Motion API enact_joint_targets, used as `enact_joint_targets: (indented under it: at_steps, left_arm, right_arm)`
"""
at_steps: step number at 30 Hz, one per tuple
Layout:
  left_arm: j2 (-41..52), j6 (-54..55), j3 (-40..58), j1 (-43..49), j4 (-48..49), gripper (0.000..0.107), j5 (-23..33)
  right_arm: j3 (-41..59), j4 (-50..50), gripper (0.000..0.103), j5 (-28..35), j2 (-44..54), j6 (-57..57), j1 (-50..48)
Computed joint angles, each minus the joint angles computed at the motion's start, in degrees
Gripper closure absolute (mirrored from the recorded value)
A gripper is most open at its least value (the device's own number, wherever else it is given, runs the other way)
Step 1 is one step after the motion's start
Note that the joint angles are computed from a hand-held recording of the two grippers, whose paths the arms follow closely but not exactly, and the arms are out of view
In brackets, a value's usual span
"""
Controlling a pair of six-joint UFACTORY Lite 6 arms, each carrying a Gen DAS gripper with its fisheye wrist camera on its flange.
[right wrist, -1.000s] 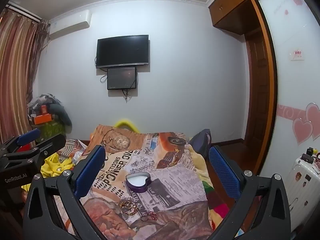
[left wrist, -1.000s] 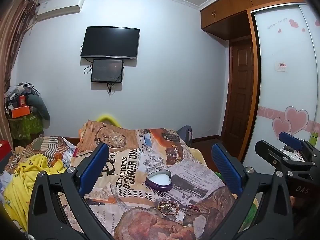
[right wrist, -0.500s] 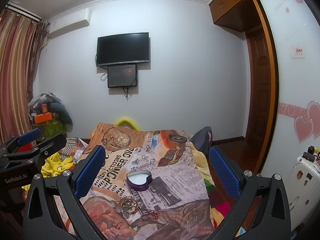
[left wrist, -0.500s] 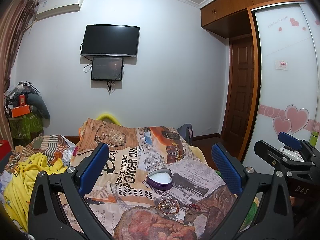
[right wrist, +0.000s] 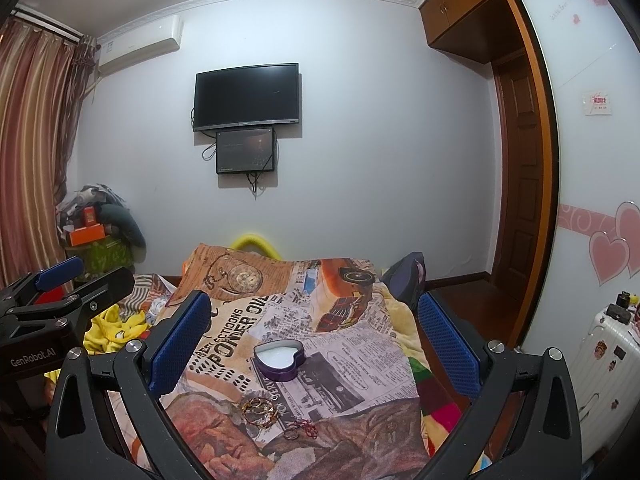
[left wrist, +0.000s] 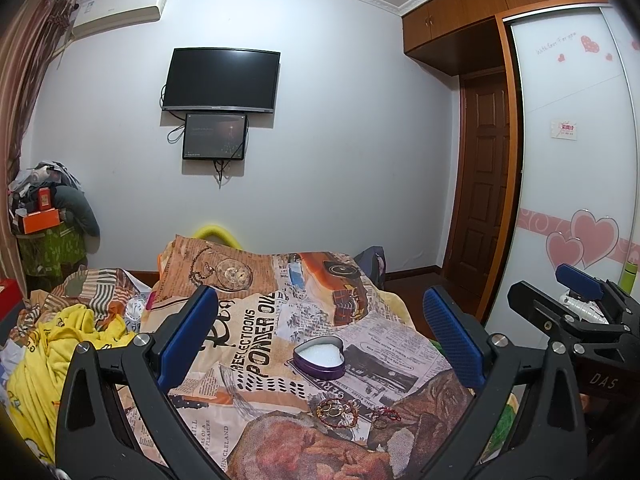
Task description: Organize jewelry
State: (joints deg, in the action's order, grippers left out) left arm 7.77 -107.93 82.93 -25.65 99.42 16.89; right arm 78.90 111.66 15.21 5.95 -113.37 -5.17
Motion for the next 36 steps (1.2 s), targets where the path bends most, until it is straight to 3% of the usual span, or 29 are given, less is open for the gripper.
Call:
enact_joint_targets:
  at_steps: [25,36]
  left_arm:
    - [0.1,0.2,0.0,0.1,-0.1,0.004,-0.1]
    - [2.7,5.6,2.8,0.3,-5.4,0.004,-0.5]
  right_arm:
    - [0.0,-0.8,0.000,-0.4,-0.2,0.9,0.2]
    - [2.1,-6.5,0.000,-0.2,2.1,7.0,-0.5]
